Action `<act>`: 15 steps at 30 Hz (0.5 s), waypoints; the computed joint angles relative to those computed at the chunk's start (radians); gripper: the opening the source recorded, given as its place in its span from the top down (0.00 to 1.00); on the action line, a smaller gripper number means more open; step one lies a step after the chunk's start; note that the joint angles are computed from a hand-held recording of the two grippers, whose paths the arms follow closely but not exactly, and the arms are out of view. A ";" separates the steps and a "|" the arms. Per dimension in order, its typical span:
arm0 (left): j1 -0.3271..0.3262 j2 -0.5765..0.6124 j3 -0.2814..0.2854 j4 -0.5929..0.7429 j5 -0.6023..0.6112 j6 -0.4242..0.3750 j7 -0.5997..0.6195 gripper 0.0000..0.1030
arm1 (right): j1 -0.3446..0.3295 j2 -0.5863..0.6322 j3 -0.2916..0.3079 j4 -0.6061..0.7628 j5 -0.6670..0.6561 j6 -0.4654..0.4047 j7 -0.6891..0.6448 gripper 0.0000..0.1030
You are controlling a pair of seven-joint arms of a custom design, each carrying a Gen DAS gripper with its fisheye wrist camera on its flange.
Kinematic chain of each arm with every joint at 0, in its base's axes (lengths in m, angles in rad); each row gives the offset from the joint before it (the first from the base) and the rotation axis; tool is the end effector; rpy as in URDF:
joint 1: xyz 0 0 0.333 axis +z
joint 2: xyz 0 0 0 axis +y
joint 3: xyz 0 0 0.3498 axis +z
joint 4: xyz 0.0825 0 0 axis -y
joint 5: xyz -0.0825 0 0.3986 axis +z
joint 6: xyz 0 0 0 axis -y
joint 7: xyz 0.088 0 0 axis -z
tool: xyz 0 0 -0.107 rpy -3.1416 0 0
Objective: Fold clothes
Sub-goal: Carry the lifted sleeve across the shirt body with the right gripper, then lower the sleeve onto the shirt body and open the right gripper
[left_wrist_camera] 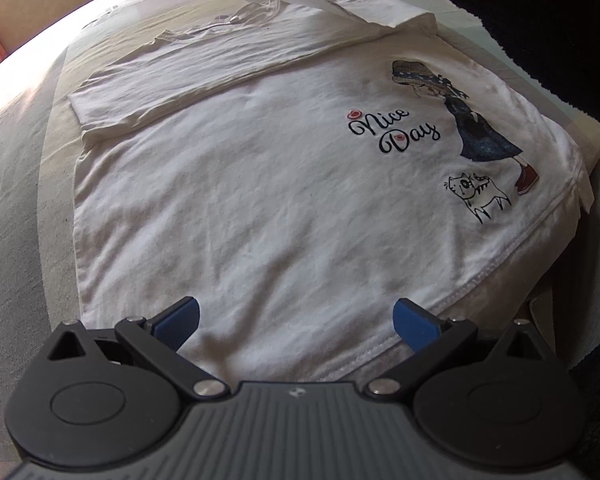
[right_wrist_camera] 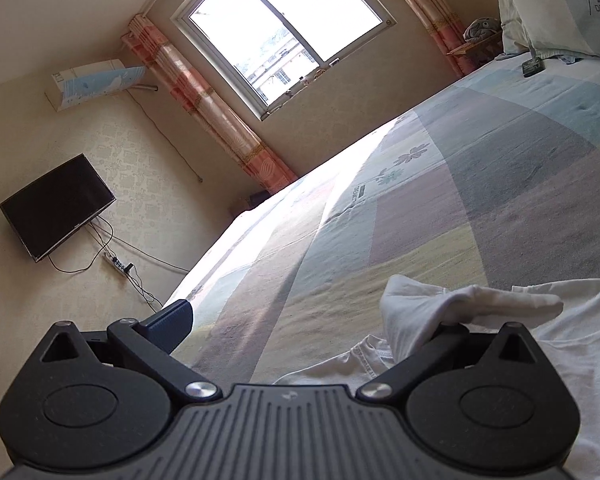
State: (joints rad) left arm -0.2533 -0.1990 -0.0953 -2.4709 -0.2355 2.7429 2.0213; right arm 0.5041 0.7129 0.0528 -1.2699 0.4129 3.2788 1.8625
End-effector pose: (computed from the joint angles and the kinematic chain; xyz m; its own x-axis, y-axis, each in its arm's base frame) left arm 0.4688 -0.1618 0.4416 -0.5598 -0.8273 -0.0466 -0.7215 0.5144 -0.4635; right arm 0.7197 0.3806 0.5065 0.1939 -0.7493 -0.6331 -0.5016 0.4789 -0.7205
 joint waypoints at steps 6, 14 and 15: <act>-0.001 -0.010 0.006 -0.011 -0.011 0.002 0.003 0.01 | 0.013 0.038 0.000 0.061 -0.020 -0.063 0.009 0.00; 0.003 -0.020 0.014 -0.024 -0.016 0.004 -0.004 0.01 | 0.032 0.108 -0.011 0.180 -0.073 -0.174 0.040 0.00; 0.003 -0.021 0.015 -0.025 -0.016 0.004 -0.006 0.01 | 0.034 0.117 -0.013 0.194 -0.081 -0.187 0.045 0.00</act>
State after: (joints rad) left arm -0.2502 -0.2198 -0.0807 -2.4958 -0.2516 2.7465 2.0151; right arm 0.5385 0.8295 0.0393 -1.0758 0.3321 3.0916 1.9076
